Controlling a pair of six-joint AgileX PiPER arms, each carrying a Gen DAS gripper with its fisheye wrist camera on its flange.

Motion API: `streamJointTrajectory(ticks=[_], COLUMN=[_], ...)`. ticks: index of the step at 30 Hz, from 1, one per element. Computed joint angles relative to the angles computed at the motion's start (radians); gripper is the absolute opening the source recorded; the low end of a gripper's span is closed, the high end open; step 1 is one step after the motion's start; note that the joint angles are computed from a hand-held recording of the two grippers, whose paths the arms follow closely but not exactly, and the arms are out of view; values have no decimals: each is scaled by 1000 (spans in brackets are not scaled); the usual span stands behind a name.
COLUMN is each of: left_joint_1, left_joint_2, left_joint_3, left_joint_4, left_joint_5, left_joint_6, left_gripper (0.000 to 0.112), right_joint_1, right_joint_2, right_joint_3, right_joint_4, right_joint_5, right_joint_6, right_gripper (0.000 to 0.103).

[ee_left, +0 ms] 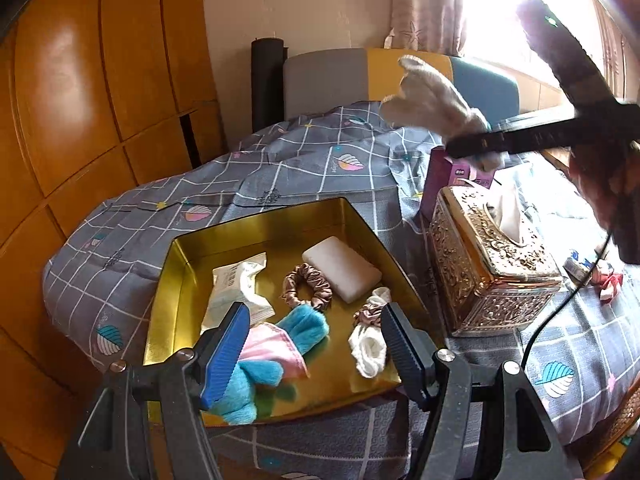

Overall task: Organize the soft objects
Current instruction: 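Carry the white knit glove to the gold tray and release it with the right tool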

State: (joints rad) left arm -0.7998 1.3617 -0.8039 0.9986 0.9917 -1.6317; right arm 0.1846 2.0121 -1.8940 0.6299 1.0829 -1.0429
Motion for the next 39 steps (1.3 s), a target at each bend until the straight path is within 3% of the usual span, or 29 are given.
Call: streamJointTrajectory(ticks=[5, 15, 26, 34, 39], left_joint_1=[-2, 14, 57, 81, 83], left_joint_2=[-16, -50, -89, -112, -99], left_joint_3=[16, 56, 110, 136, 129], left_joint_4=[3, -7, -19, -24, -38], left_joint_5=[19, 27, 18, 24, 26], left_joint_6=[-20, -45, -109, -125, -112], left_gripper=[69, 69, 69, 69, 69], right_joint_1=[29, 96, 256, 371, 374], right_joint_2=[-53, -72, 42, 115, 105], right_joint_3=[168, 296, 202, 230, 294], right_joint_4=[13, -15, -135, -294, -304], right_joint_5=[-45, -71, -113, -219, -266], right_joint_6=[-92, -130, 176, 299, 291], right_gripper=[47, 47, 47, 47, 48])
